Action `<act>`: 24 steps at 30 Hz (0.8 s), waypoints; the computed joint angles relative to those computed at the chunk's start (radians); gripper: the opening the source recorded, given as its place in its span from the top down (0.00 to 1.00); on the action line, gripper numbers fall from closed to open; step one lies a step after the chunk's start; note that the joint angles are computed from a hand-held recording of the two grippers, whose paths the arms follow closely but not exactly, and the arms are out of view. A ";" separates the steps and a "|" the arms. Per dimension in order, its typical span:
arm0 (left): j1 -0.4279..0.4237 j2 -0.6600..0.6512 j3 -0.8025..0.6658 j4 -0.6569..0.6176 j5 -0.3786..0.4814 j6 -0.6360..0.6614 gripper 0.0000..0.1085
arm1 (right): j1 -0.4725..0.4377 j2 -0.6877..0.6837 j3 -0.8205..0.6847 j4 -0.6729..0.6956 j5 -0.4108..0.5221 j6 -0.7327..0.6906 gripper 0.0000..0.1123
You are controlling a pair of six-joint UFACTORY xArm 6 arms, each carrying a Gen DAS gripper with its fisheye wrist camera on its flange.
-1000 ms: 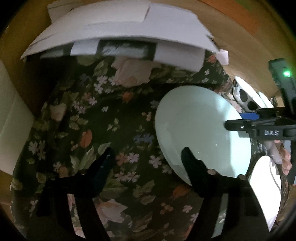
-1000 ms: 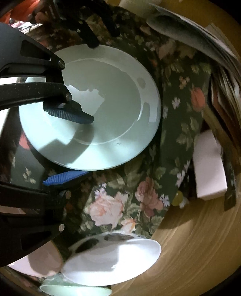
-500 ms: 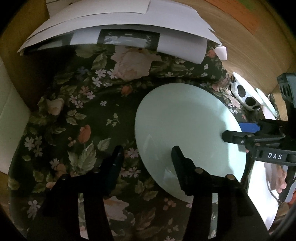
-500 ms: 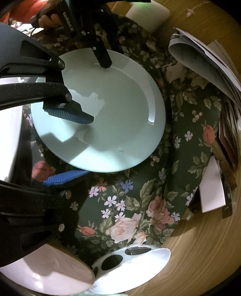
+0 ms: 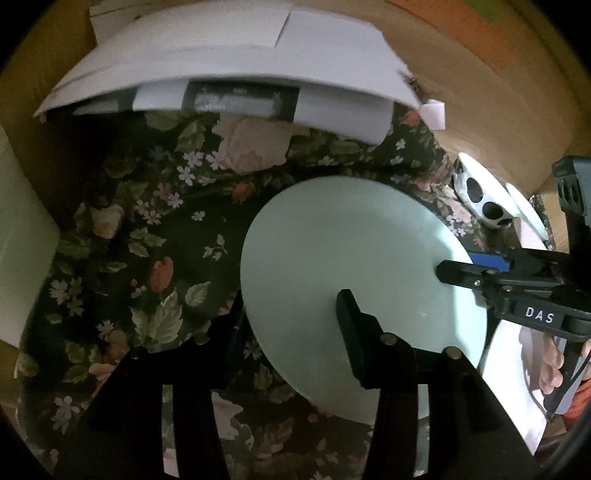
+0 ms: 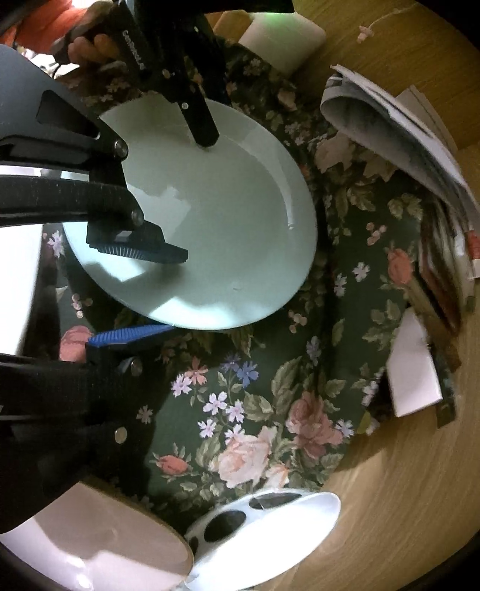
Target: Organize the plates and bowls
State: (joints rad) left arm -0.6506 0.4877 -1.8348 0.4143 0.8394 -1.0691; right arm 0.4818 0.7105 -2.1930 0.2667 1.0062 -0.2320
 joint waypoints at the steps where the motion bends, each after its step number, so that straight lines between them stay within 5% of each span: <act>1: -0.005 -0.003 -0.003 0.019 0.009 -0.011 0.57 | 0.001 -0.022 0.032 0.003 -0.022 -0.007 0.74; 24: -0.099 -0.071 0.000 0.173 0.043 -0.120 0.57 | -0.043 -0.313 0.394 0.133 -0.194 -0.130 0.74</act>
